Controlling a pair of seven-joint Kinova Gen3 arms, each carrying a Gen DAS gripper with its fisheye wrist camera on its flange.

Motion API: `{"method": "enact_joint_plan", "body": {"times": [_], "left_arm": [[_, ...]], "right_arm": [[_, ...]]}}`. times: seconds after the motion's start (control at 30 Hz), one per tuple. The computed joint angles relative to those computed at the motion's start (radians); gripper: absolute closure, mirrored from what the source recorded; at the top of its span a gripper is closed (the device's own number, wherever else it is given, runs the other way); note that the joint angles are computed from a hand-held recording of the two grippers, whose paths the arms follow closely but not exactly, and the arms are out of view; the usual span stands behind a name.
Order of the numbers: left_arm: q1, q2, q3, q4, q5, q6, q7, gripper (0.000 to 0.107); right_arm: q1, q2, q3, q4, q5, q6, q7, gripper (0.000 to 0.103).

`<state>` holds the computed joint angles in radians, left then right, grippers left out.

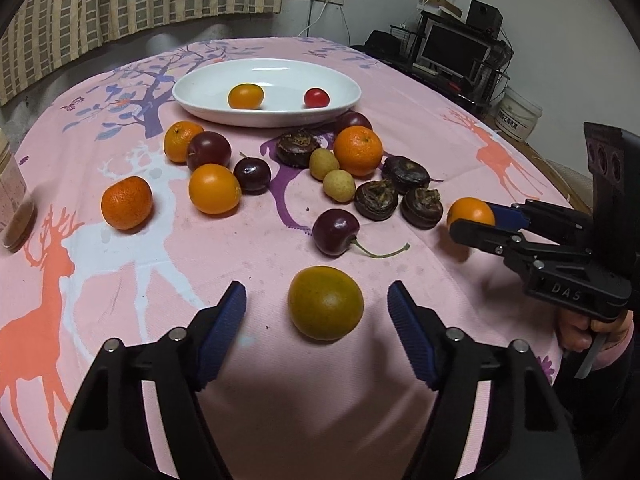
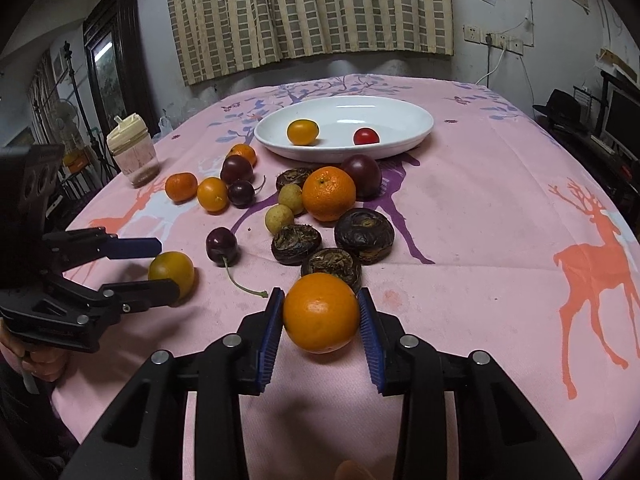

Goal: Organize fruits
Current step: 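Grasp the green-yellow tomato with the left tool while the right tool grasps an orange, then place the green-yellow tomato on the plate while the right tool places the small orange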

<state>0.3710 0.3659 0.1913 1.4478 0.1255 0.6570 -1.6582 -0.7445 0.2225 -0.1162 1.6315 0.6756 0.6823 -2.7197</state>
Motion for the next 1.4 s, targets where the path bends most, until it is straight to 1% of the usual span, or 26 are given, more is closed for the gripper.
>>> {"method": "enact_joint_plan", "body": {"times": [0.1, 0.23, 0.3, 0.47, 0.53, 0.63, 0.8, 0.93, 1.0, 1.03, 1.07, 1.1, 1.13, 1.17, 1.2, 1.23, 1.3, 1.33, 1.4], "left_arm": [[0.010, 0.009, -0.001, -0.015, -0.018, 0.020, 0.007, 0.040], [0.015, 0.038, 0.005, -0.061, -0.041, 0.082, 0.015, 0.052], [0.015, 0.048, 0.019, -0.075, -0.071, 0.098, 0.035, 0.054], [0.030, 0.049, 0.014, -0.077, -0.092, 0.099, 0.044, 0.064], [0.046, 0.049, -0.008, -0.078, -0.087, 0.099, 0.044, 0.069], [0.050, 0.048, -0.015, -0.079, -0.083, 0.100, 0.040, 0.069], [0.026, 0.048, 0.017, -0.075, -0.093, 0.096, 0.051, 0.069], [0.032, 0.043, -0.004, -0.069, -0.057, 0.090, 0.025, 0.069], [0.030, 0.037, -0.008, -0.062, -0.038, 0.081, 0.010, 0.069], [0.030, 0.035, -0.014, -0.060, -0.018, 0.078, -0.007, 0.069], [0.031, 0.033, -0.027, -0.064, 0.015, 0.080, -0.034, 0.069], [0.041, 0.033, -0.051, -0.073, 0.055, 0.088, -0.066, 0.069], [0.048, 0.035, -0.070, -0.091, 0.084, 0.099, -0.090, 0.069], [0.047, 0.041, -0.075, -0.117, 0.097, 0.114, -0.103, 0.069], [0.042, 0.052, -0.072, -0.160, 0.094, 0.134, -0.103, 0.069], [0.030, 0.068, -0.053, -0.206, 0.075, 0.152, -0.087, 0.069], [0.006, 0.109, -0.020, -0.299, 0.047, 0.153, -0.043, 0.069], [0.003, 0.134, -0.011, -0.345, 0.029, 0.158, -0.015, 0.069], [0.008, 0.196, -0.001, -0.438, -0.035, 0.133, 0.065, 0.069]], "right_arm": [[0.010, -0.007, 0.000, 0.013, -0.009, -0.027, -0.005, 0.066], [0.026, -0.018, 0.002, 0.031, -0.026, -0.065, -0.009, 0.066], [0.032, -0.025, 0.003, 0.043, -0.030, -0.085, -0.012, 0.066], [0.042, -0.034, 0.004, 0.060, -0.034, -0.115, -0.019, 0.066], [0.045, -0.036, 0.003, 0.064, -0.037, -0.123, -0.019, 0.066], [0.045, -0.036, 0.003, 0.065, -0.037, -0.124, -0.019, 0.066], [0.041, -0.035, 0.003, 0.060, -0.031, -0.111, -0.021, 0.066], [0.042, -0.033, 0.001, 0.056, -0.032, -0.105, -0.018, 0.066], [0.051, -0.029, -0.005, 0.046, -0.057, -0.097, 0.011, 0.066], [0.048, -0.027, 0.007, 0.041, -0.088, -0.101, 0.043, 0.066], [0.063, -0.027, 0.001, 0.036, -0.124, -0.108, 0.084, 0.066], [0.097, -0.026, -0.023, 0.032, -0.161, -0.120, 0.125, 0.066], [0.140, -0.023, -0.055, 0.027, -0.200, -0.138, 0.165, 0.066], [0.169, -0.016, -0.067, 0.009, -0.233, -0.149, 0.203, 0.066], [0.180, -0.010, -0.066, -0.008, -0.250, -0.149, 0.226, 0.066], [0.178, -0.001, -0.046, -0.042, -0.251, -0.142, 0.243, 0.066], [0.137, 0.029, 0.015, -0.114, -0.221, -0.108, 0.246, 0.066], [0.135, 0.056, 0.034, -0.161, -0.224, -0.093, 0.263, 0.065], [0.170, 0.122, 0.051, -0.253, -0.274, -0.089, 0.325, 0.065]]}}
